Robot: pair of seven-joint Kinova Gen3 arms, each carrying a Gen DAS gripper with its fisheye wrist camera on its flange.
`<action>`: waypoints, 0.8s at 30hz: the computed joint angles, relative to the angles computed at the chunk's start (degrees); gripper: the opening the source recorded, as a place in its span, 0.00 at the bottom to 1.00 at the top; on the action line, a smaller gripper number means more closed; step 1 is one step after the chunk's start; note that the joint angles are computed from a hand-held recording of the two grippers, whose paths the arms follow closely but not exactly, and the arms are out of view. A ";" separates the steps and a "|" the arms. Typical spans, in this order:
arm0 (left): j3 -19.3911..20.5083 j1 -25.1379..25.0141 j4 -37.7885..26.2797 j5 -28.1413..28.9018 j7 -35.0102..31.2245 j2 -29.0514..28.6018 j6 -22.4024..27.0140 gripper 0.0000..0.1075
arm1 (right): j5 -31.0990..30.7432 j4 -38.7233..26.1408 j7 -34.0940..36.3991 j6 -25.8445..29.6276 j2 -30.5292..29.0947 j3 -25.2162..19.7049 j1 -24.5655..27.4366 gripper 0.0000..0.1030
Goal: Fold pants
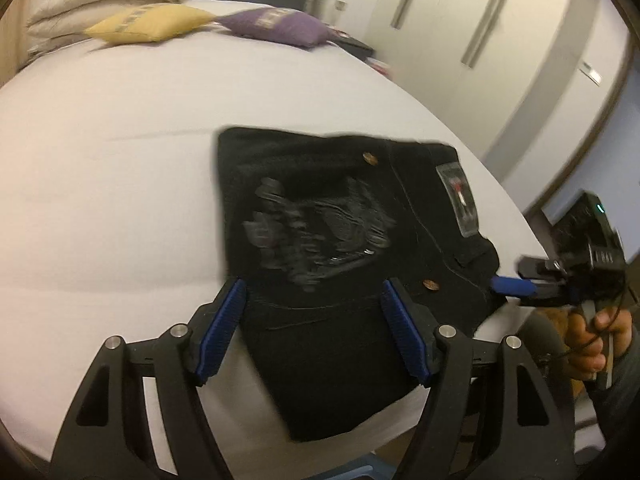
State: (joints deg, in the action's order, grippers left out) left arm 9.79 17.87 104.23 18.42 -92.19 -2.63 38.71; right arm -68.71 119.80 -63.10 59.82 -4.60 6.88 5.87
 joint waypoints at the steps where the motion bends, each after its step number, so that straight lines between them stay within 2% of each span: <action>1: 1.15 -2.46 -0.10 0.11 0.77 -0.89 0.95 0.64 | 2.33 -0.96 -1.54 -0.38 -0.84 -1.88 2.47 0.55; 2: 1.23 -4.11 0.27 1.15 0.62 -2.09 1.07 0.65 | 4.66 -2.38 -3.86 -0.09 -2.28 -2.71 4.30 0.65; 4: 4.00 -9.23 -0.12 1.27 1.33 -3.20 1.92 0.74 | 9.01 -4.57 -7.41 -1.36 -5.03 -2.17 4.79 0.79; 6: 4.99 -13.01 -1.23 3.79 0.09 -2.80 3.66 0.75 | 10.25 -6.16 -7.89 -1.72 -5.28 1.14 2.92 0.80; 7: 3.89 -13.60 -2.49 6.12 -1.05 -1.54 5.70 0.75 | 10.23 -7.71 -7.85 -1.02 -4.06 1.98 2.49 0.80; 9: -0.92 -11.77 -5.00 10.78 -4.01 1.51 10.36 0.76 | 10.25 -11.23 -6.94 1.72 -0.20 4.71 0.71 0.80; 12: -4.73 -11.25 -7.88 15.68 -6.08 6.98 16.83 0.76 | 13.71 -15.82 -9.09 3.98 4.72 2.40 1.71 0.80; 14: -5.34 -10.47 -9.20 15.24 -6.34 9.20 18.03 0.76 | 15.74 -17.61 -10.86 4.24 7.66 0.12 1.62 0.80; 17: -3.25 -10.45 -12.09 13.31 -5.05 12.46 18.77 0.76 | 18.49 -19.71 -14.43 3.79 10.84 -1.15 1.14 0.80; 20: -1.96 -9.46 -15.70 10.25 -3.85 14.76 20.61 0.76 | 16.87 -17.97 -13.42 1.98 11.08 -3.94 3.52 0.80; 24: -0.88 -8.61 -19.68 7.69 -3.23 17.27 23.18 0.76 | 17.83 -19.30 -13.69 1.96 11.99 -4.96 2.89 0.80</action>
